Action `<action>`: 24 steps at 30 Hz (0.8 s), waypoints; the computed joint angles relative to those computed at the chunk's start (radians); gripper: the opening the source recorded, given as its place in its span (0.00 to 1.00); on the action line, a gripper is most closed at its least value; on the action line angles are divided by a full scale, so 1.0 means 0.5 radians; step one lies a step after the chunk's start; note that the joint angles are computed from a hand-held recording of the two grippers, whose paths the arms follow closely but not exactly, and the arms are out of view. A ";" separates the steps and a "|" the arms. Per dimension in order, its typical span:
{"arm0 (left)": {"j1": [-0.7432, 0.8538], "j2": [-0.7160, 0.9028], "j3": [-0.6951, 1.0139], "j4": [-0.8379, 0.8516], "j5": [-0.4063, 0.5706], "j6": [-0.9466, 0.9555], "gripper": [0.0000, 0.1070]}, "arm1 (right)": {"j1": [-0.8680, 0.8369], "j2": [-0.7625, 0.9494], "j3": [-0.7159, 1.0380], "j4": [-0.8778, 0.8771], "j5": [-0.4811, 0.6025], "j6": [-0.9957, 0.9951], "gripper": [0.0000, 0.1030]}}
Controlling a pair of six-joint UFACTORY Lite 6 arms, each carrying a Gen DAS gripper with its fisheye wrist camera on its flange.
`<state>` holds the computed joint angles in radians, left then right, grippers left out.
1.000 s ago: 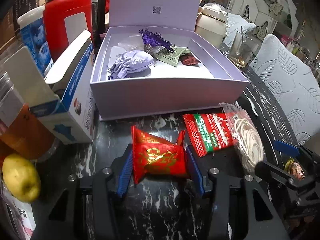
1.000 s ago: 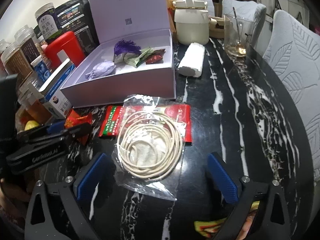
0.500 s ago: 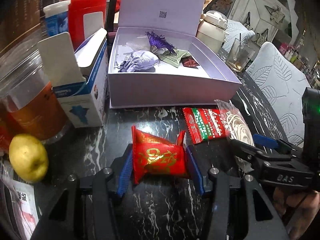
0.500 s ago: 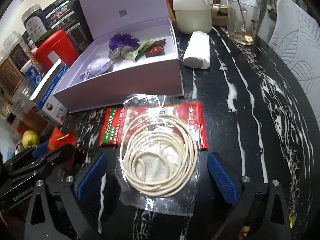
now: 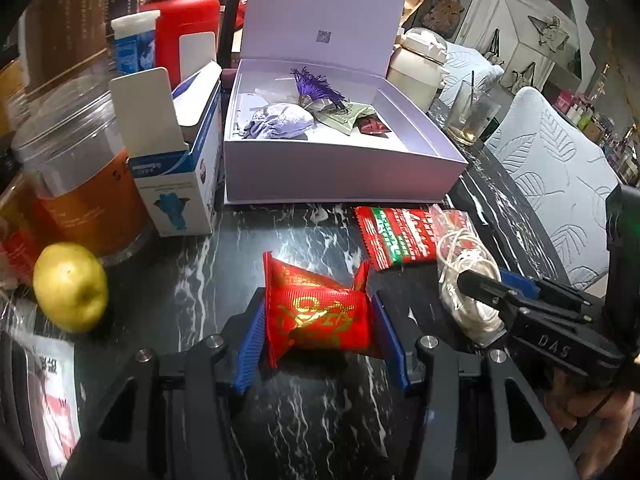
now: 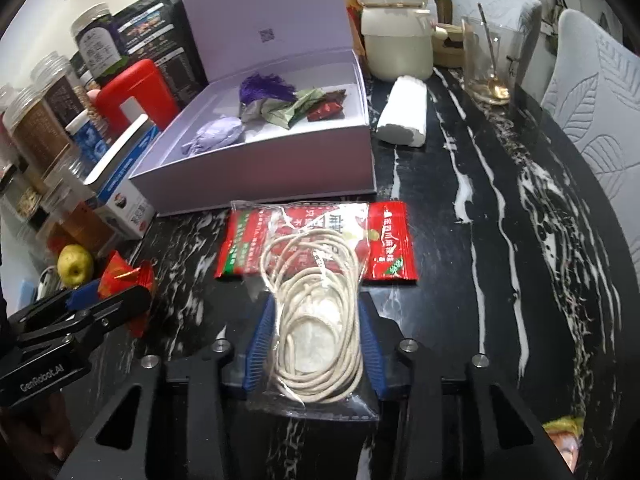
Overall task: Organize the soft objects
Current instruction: 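Grasp the clear bag of white cord with the right gripper while the left gripper holds the candy, then lift and carry the candy and cord bag with both grippers toward the box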
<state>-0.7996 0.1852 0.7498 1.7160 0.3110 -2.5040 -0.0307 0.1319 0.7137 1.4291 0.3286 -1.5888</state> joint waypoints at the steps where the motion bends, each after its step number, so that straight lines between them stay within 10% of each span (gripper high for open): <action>1: -0.025 -0.027 -0.019 -0.039 0.019 0.019 0.48 | 0.007 -0.040 -0.045 0.038 -0.010 -0.056 0.35; 24: -0.707 -0.462 -0.215 -0.737 0.517 0.300 0.48 | -0.495 -1.156 -0.779 -0.566 0.588 0.290 0.29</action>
